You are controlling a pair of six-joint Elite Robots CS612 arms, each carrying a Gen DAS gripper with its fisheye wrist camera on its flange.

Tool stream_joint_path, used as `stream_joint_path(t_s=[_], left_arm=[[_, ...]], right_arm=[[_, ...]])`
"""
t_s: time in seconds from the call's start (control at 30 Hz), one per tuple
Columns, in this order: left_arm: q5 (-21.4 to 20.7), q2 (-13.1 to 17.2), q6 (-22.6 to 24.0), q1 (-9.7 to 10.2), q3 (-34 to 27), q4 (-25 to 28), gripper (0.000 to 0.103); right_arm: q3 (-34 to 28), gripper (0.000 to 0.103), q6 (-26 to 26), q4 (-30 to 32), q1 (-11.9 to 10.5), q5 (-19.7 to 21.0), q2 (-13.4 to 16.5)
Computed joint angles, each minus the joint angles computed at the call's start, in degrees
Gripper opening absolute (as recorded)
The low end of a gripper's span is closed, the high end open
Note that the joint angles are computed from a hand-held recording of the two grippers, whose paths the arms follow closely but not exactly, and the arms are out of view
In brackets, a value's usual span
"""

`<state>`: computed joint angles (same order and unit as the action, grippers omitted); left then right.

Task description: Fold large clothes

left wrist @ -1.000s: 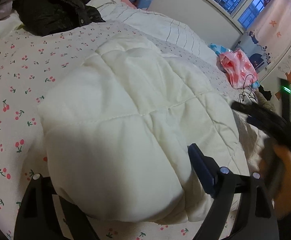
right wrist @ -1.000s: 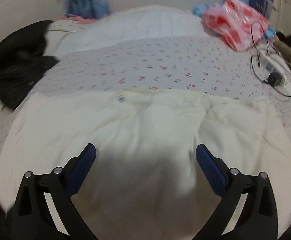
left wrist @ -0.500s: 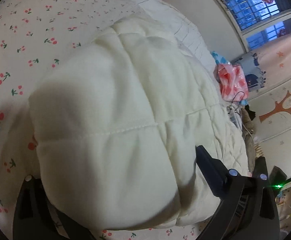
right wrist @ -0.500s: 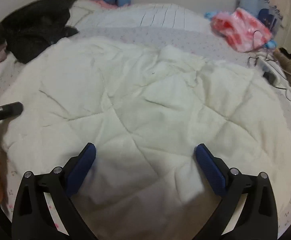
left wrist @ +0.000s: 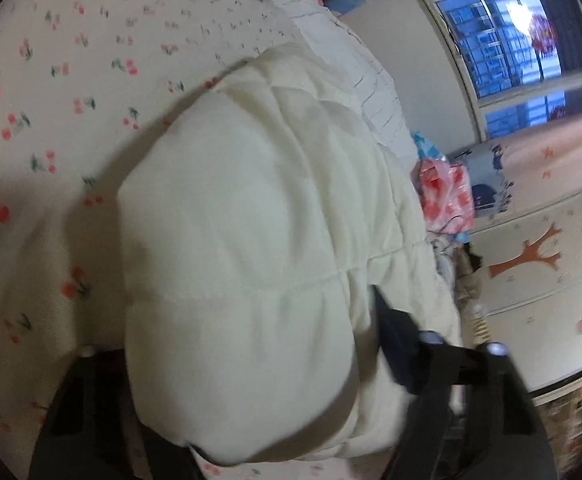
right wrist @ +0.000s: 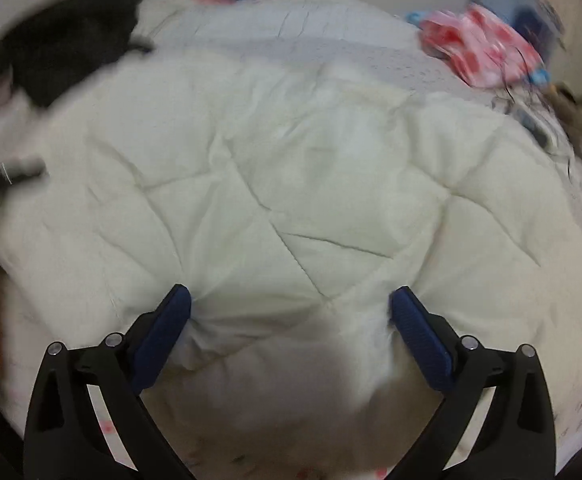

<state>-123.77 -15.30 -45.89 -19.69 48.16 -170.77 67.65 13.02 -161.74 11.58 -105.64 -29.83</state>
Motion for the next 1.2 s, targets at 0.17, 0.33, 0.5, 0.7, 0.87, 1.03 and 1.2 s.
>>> stream_joint_path(t_s=[0.17,0.33,0.5,0.7,0.87,1.03,1.2], left_arm=[[0.55,-2.68,2.30,-0.49,3.00,-3.58,0.040],[2.05,-6.98,12.62,-3.28,4.72,-5.39,0.036],[-0.83,-8.41,24.37,-7.42,1.92,-2.07,0.036],[-2.90,-5.80,40.13,-12.64,-5.17,11.51,0.036],[1.11,-1.61,48.89,-16.52,-10.32,21.86,0.039],[7.42,-4.62,53.77,-18.36,-3.03,14.20,0.059],[9.98,-8.20,59.97,-18.43,3.02,11.85,0.066]], right_arm=[[-1.13,0.097,0.50,1.82,-0.14,-0.25,0.41],[-0.94,0.097,1.38,-0.37,-0.32,0.83,0.89],[5.34,0.097,2.45,-10.33,-2.30,8.18,-1.57],[24.32,0.096,12.00,-40.68,-10.17,38.34,-6.82],[35.02,0.096,32.86,-67.47,-17.64,43.97,-7.54],[34.70,0.096,24.15,-58.38,-20.04,42.75,-13.65],[23.79,0.096,7.43,-28.39,-17.39,37.21,-15.86]])
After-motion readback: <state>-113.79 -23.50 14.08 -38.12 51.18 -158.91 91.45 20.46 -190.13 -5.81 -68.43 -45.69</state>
